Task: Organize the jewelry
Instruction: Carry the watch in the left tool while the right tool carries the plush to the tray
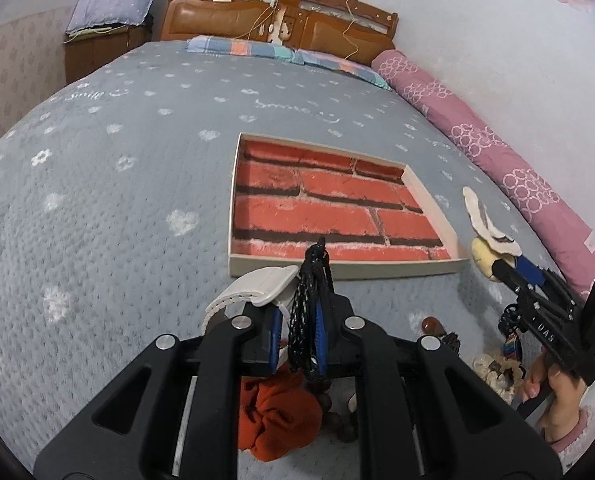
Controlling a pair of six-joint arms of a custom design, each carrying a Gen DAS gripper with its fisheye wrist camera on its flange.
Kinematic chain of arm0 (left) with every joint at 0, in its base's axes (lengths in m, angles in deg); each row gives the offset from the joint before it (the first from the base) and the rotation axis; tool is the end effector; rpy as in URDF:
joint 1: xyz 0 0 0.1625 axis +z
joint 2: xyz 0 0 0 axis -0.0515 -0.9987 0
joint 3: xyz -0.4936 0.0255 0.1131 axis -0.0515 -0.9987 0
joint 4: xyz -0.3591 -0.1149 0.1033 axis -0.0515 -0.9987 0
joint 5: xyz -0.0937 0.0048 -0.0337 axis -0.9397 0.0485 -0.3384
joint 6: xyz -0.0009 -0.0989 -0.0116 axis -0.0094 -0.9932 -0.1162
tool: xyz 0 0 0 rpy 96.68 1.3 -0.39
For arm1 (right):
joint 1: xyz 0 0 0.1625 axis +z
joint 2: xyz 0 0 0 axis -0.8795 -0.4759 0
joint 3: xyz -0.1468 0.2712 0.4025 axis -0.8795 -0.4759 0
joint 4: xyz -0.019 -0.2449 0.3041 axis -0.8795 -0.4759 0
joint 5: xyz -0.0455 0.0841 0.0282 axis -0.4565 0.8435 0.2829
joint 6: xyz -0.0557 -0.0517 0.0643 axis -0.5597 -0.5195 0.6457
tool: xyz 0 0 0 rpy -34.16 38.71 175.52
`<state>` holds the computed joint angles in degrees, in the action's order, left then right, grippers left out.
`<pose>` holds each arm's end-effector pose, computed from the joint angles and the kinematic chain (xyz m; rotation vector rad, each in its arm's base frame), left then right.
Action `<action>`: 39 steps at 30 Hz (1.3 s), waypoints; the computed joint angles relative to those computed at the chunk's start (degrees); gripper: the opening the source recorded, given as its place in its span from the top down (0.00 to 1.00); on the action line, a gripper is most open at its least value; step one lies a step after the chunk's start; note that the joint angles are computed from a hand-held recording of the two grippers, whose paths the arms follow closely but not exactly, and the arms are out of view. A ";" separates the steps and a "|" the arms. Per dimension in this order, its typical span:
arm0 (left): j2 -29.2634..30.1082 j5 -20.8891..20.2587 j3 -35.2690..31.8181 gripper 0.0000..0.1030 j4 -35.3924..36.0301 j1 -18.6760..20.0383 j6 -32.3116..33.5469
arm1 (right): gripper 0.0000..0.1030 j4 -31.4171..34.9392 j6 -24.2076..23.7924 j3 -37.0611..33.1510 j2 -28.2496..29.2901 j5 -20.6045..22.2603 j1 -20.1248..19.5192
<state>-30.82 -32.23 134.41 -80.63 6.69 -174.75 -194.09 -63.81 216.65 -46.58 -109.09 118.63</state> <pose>-0.3998 -0.2368 0.0318 0.0256 2.2892 -1.1539 -0.0241 -0.3544 0.3943 1.1650 -2.3469 0.9919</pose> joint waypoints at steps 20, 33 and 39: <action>1.18 -3.55 4.14 0.87 1.88 1.81 -3.49 | 0.57 -2.43 -1.30 1.05 2.40 -1.95 -0.21; 2.02 -4.23 1.05 0.62 11.34 1.09 -6.29 | 0.57 -3.49 -1.45 1.66 2.72 -1.81 -0.31; 1.18 -3.63 2.63 0.66 8.15 0.14 -6.02 | 0.57 -2.78 -1.30 1.32 2.32 -1.01 -0.92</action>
